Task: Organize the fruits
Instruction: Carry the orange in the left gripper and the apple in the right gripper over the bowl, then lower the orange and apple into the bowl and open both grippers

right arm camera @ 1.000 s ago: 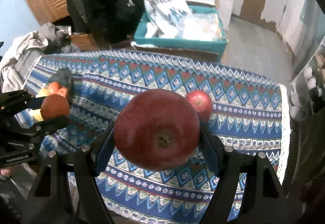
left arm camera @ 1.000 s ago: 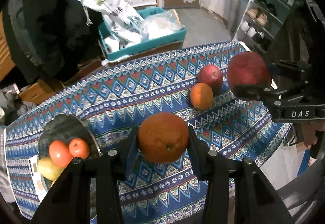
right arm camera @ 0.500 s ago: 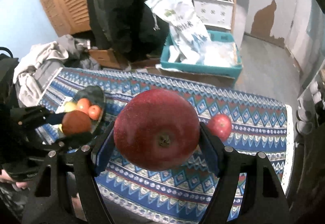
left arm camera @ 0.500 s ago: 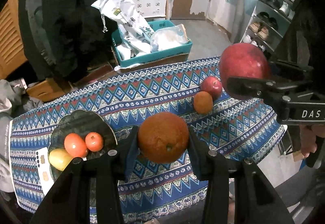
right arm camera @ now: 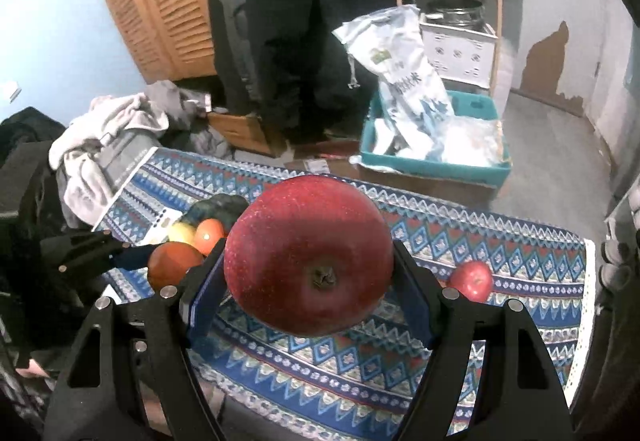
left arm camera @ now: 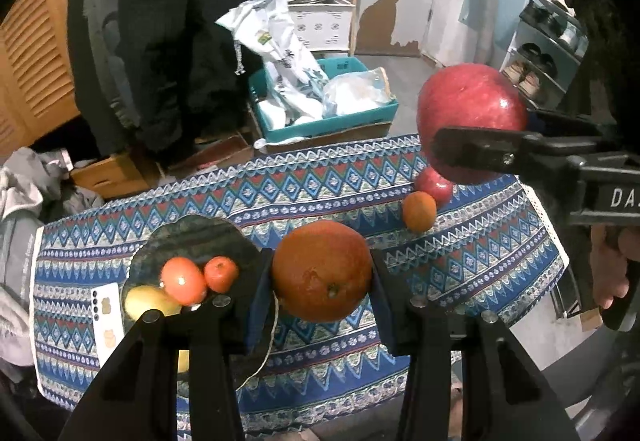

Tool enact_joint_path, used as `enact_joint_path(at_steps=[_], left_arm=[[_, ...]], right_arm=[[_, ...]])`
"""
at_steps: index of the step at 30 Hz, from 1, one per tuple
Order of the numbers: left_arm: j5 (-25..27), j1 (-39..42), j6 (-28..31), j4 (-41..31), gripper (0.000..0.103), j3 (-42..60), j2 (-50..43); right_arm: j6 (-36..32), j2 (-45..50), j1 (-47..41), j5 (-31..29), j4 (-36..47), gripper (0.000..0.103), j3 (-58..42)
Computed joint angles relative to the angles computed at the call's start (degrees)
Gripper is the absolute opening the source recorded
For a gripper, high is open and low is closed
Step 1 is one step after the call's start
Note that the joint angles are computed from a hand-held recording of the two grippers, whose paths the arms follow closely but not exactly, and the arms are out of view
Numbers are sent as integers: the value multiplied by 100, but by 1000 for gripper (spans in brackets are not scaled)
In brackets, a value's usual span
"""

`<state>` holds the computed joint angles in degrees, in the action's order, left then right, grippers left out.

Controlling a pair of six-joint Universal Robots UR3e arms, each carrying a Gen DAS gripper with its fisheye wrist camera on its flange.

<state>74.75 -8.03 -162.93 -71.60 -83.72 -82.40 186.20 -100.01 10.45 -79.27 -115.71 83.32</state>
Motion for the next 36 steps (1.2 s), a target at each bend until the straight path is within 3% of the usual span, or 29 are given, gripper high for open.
enact_joint_path(at_steps=[13, 36], left_arm=[[-371, 1129, 556, -289, 46, -543, 562], [-441, 2334, 731, 98, 46, -1693, 123]], right_arm=[[333, 1069, 702, -110, -58, 76, -1054], [566, 3595, 1427, 268, 57, 76, -2770]])
